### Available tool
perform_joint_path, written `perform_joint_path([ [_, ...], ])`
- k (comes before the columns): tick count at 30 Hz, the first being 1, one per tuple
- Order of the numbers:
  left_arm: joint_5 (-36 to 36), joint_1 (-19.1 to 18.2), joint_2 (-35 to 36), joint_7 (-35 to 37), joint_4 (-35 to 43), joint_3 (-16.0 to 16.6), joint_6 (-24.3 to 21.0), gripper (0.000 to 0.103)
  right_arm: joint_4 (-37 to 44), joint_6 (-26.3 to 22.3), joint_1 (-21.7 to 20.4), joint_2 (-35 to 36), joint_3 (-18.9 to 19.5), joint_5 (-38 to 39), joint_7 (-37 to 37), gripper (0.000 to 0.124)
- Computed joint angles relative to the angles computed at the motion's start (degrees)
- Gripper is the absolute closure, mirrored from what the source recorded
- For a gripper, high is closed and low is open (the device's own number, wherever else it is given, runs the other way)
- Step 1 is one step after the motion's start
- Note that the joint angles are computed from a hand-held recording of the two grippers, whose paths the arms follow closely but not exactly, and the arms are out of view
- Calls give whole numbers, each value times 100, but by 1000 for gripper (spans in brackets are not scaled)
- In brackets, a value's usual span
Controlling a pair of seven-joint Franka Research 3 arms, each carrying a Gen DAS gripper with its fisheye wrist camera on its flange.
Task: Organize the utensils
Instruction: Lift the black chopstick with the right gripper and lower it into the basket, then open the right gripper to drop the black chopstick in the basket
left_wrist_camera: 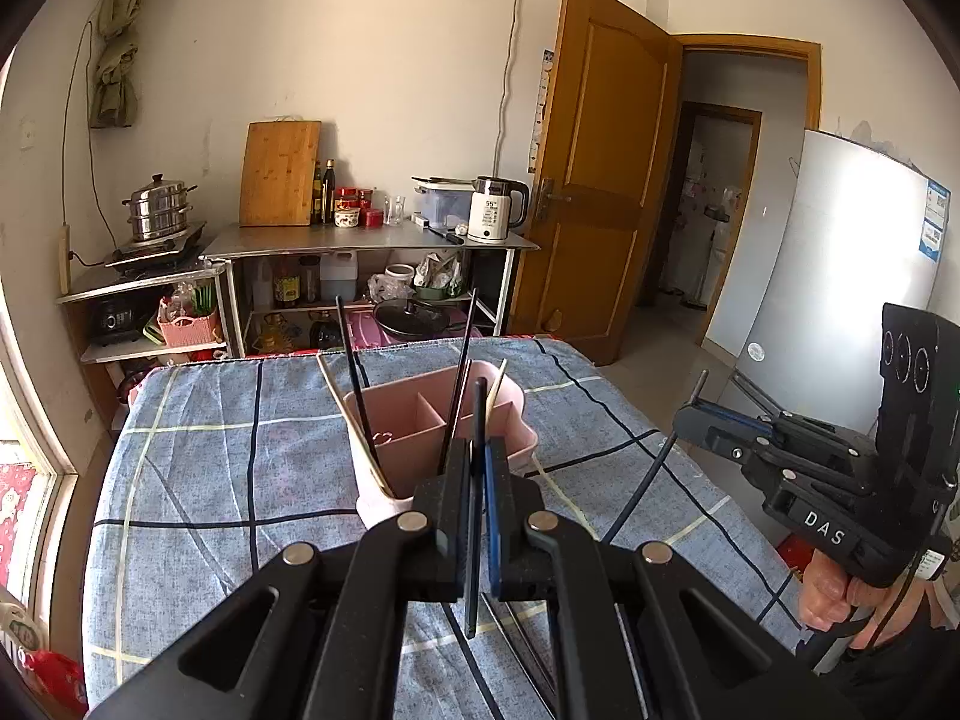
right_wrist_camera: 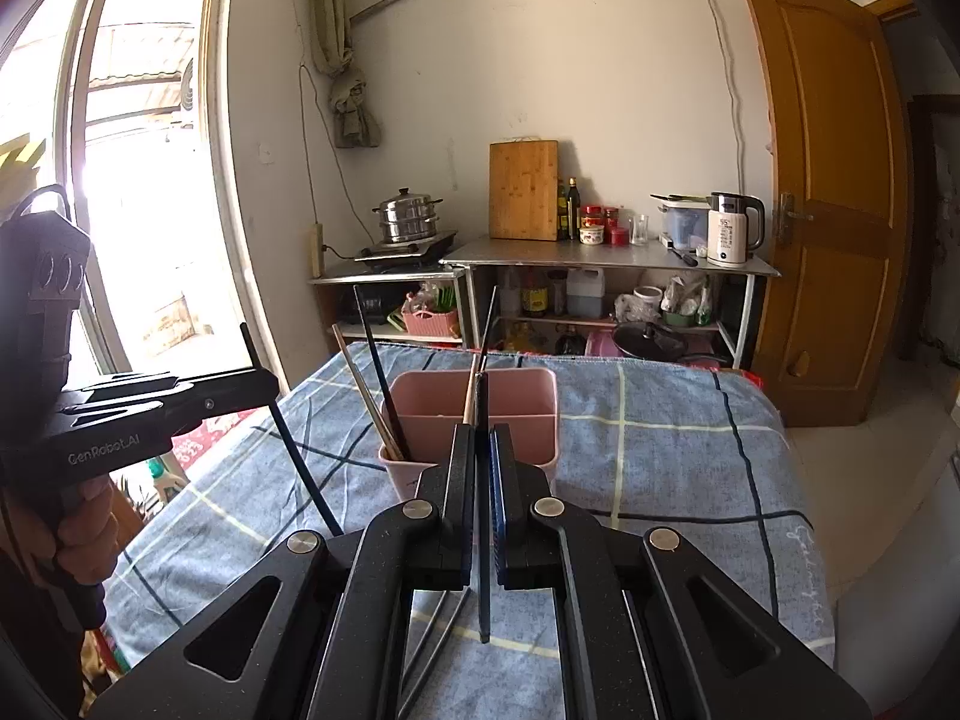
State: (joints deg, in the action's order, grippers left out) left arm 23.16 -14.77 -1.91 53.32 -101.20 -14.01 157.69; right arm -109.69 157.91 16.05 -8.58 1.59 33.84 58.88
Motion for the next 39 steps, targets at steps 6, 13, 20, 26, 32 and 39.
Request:
perform_joint_path([
  [6,-267,-7,238,322,474,33,-63,98,379,5,28,248,41,-10,-83,119],
  [13,-427,1,606,570,1139,94,-193,98,1032,44,34,633,119,104,-263,119],
  [20,-358,7,995,609,1863,198,-280,98,1743,153,16,1062,251,366,-488,119],
  [26,-102,-27,1221,449,2208,319,-310,98,2246,278,-46,1469,358,410,-348,119],
  [32,-140,19,1360,353,2234,349,-284,98,2485,286,-122,1786,443,403,-225,119],
  [39,-270,62,1513,369,2134,343,-363,98,2440,136,-182,1985,453,148,61,119],
])
